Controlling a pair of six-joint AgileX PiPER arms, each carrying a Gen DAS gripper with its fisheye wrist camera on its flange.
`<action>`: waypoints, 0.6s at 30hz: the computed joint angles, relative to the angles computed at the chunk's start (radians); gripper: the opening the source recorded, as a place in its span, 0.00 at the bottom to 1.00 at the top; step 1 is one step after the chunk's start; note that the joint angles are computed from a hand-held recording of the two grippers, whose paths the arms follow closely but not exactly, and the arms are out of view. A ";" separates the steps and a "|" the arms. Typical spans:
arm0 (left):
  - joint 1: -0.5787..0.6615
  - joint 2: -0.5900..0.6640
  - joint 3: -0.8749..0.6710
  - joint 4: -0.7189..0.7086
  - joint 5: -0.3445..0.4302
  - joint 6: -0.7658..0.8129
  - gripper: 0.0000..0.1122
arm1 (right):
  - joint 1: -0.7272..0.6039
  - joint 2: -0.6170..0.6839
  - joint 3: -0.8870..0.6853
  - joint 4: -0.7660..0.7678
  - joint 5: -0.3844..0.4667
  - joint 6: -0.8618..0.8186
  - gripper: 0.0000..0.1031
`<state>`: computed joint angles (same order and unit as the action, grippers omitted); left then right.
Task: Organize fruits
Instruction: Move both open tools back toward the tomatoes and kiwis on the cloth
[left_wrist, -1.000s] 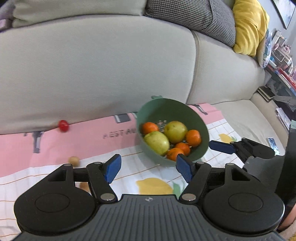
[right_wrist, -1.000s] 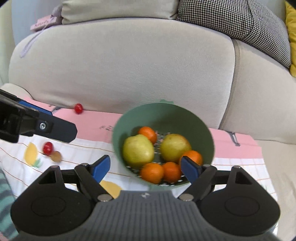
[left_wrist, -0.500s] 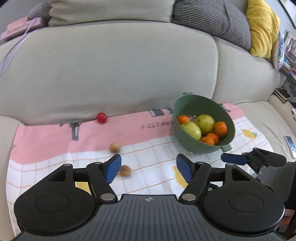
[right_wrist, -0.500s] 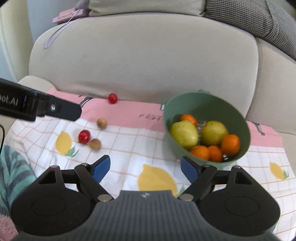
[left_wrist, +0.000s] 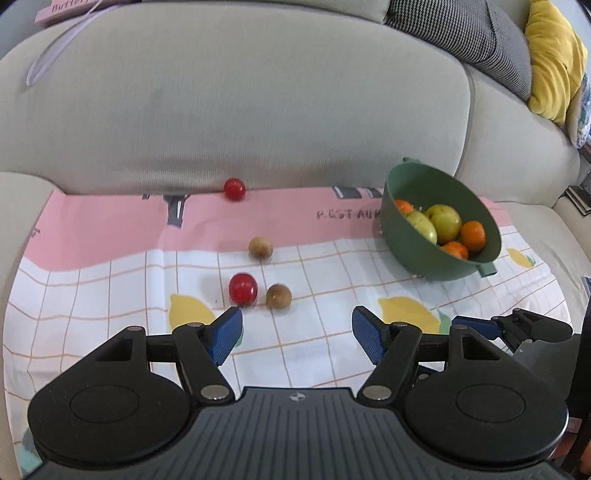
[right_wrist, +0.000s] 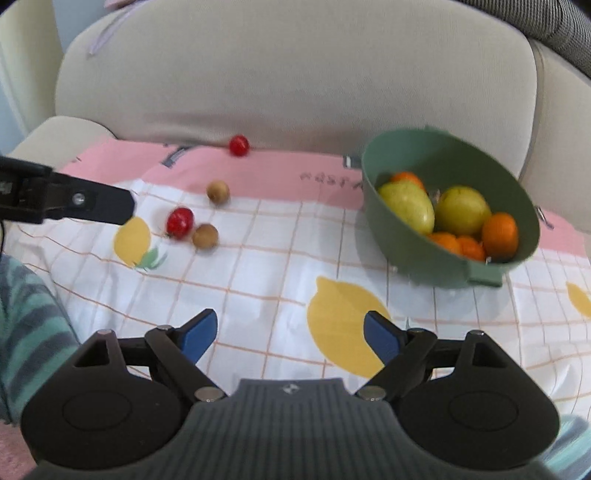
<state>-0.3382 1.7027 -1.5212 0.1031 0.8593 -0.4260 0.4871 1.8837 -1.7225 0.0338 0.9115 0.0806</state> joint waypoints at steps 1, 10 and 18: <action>0.001 -0.001 0.010 -0.002 -0.009 -0.002 0.71 | 0.004 0.000 0.012 -0.011 -0.009 0.009 0.81; 0.011 0.018 0.058 -0.048 -0.083 0.009 0.68 | 0.026 0.003 0.091 -0.063 -0.121 -0.026 0.81; 0.016 0.062 0.063 -0.074 -0.099 0.041 0.66 | 0.008 0.000 0.148 0.014 -0.209 -0.093 0.72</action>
